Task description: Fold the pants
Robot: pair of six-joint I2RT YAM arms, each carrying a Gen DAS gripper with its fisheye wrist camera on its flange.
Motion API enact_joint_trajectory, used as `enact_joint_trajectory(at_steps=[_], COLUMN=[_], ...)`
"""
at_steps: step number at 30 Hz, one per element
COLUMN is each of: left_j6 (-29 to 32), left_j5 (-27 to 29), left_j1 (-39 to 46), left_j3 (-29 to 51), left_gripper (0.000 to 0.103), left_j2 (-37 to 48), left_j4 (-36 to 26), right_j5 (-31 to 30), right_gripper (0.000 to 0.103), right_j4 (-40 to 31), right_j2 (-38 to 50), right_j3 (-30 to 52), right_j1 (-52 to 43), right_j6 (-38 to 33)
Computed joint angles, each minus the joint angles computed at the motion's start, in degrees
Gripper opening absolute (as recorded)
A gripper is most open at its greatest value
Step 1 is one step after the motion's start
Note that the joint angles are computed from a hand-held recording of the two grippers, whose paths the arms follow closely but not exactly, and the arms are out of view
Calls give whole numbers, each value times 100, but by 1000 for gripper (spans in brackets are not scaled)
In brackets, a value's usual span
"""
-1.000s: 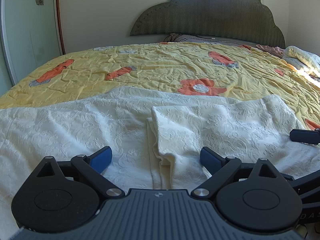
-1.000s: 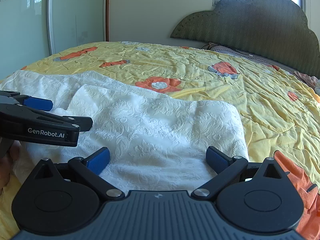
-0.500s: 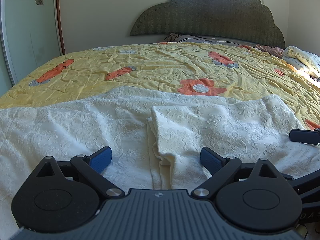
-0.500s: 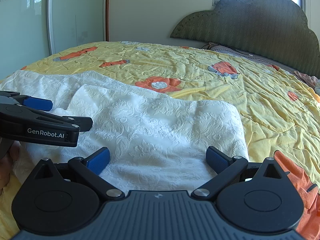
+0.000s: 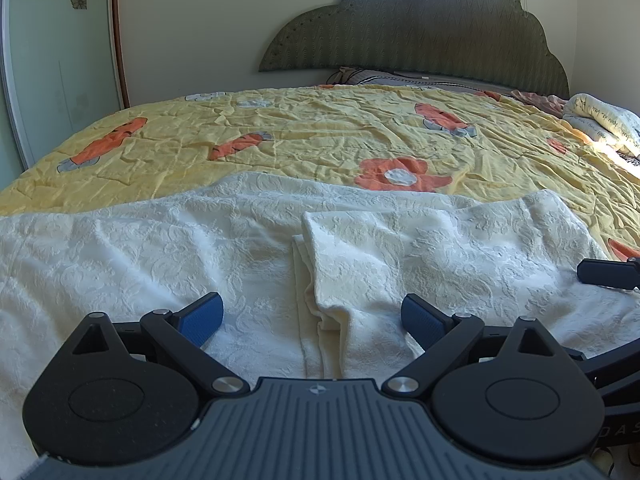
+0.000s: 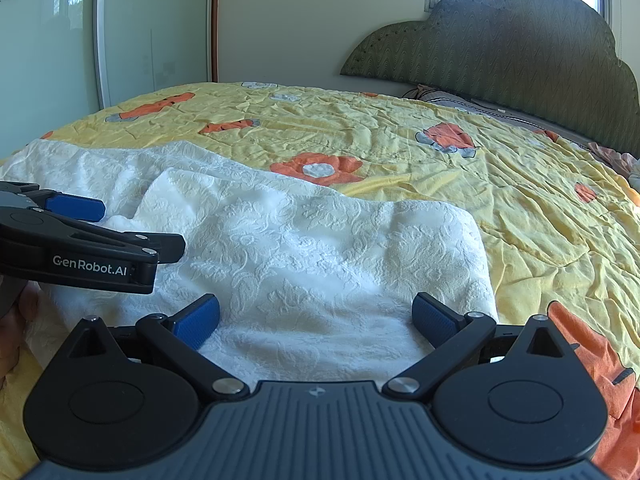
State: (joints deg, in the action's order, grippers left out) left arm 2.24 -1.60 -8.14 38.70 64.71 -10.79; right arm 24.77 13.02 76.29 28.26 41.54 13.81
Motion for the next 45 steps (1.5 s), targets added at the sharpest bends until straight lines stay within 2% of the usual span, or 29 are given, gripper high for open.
enact_joint_trajectory(at_steps=[5, 8, 9, 11, 14, 16, 19, 22, 24, 28, 30, 32, 36, 37, 38, 39, 40, 41, 42, 44, 45], left_j6=[61, 168, 185, 234, 325, 442, 532, 573, 660, 710, 727, 756, 813, 774, 761, 725, 687, 668, 626, 377, 243], left_j5=[75, 256, 282, 475, 750, 1237, 2166, 2814, 2994, 3170, 3499, 3949, 4815, 4942, 5054, 5210, 5337, 5461, 5566, 5675, 5753], left_j1=[45, 219, 347, 768, 1599, 2476, 4037, 5332, 5902, 6573, 6835, 6971, 7116, 7115, 7120, 7125, 7132, 7136, 7129, 7079, 7033], left_j3=[-14, 28, 69, 109, 338, 604, 1169, 1878, 2343, 2871, 3233, 3613, 4132, 4190, 4238, 4248, 4227, 4188, 4132, 3974, 3884], left_gripper=[95, 94, 94, 94, 95, 95, 95, 95, 95, 94, 93, 93, 93, 93, 94, 94, 94, 94, 94, 94, 94], left_j2=[-111, -453, -627, -965, -1216, -1242, -976, -345, 116, 805, 1319, 1831, 2727, 2888, 3007, 3134, 3203, 3236, 3253, 3217, 3199], left_j4=[-62, -388, -531, -734, -1120, -1446, -2016, -2707, -3142, -3535, -3929, -4431, -5326, -5440, -5535, -5605, -5615, -5597, -5527, -5230, -5043], right_j5=[120, 886, 928, 767, 955, 983, 789, 365, 226, 94, 150, 270, 744, 850, 987, 1183, 1351, 1392, 1383, 1337, 1275], right_gripper=[103, 103, 103, 103, 103, 103, 103, 103, 102, 102, 101, 94, 91, 87, 75, 67, 66, 61, 52, 41, 40], right_j4=[55, 170, 303, 402, 570, 762, 1150, 1327, 1205, 1069, 840, 537, 708, 750, 824, 963, 1159, 1308, 1331, 1535, 1625], right_j2=[-7, -13, -80, -138, 218, 599, 1139, 1788, 2249, 3096, 3394, 3660, 3953, 4015, 4086, 4215, 4364, 4454, 4487, 4487, 4401], right_j3=[-27, -38, -80, 17, 460, 823, 1279, 1893, 2368, 3185, 3553, 3931, 4170, 4226, 4272, 4337, 4387, 4406, 4430, 4385, 4323], right_j1=[56, 465, 586, 797, 1327, 1699, 2138, 2504, 2686, 2976, 3079, 3128, 3229, 3252, 3280, 3313, 3329, 3326, 3318, 3280, 3229], right_j6=[1, 13, -92, -362, -977, -1548, -2326, -2925, -3278, -4179, -4403, -4607, -5221, -5315, -5431, -5662, -5985, -6138, -6154, -6089, -5922])
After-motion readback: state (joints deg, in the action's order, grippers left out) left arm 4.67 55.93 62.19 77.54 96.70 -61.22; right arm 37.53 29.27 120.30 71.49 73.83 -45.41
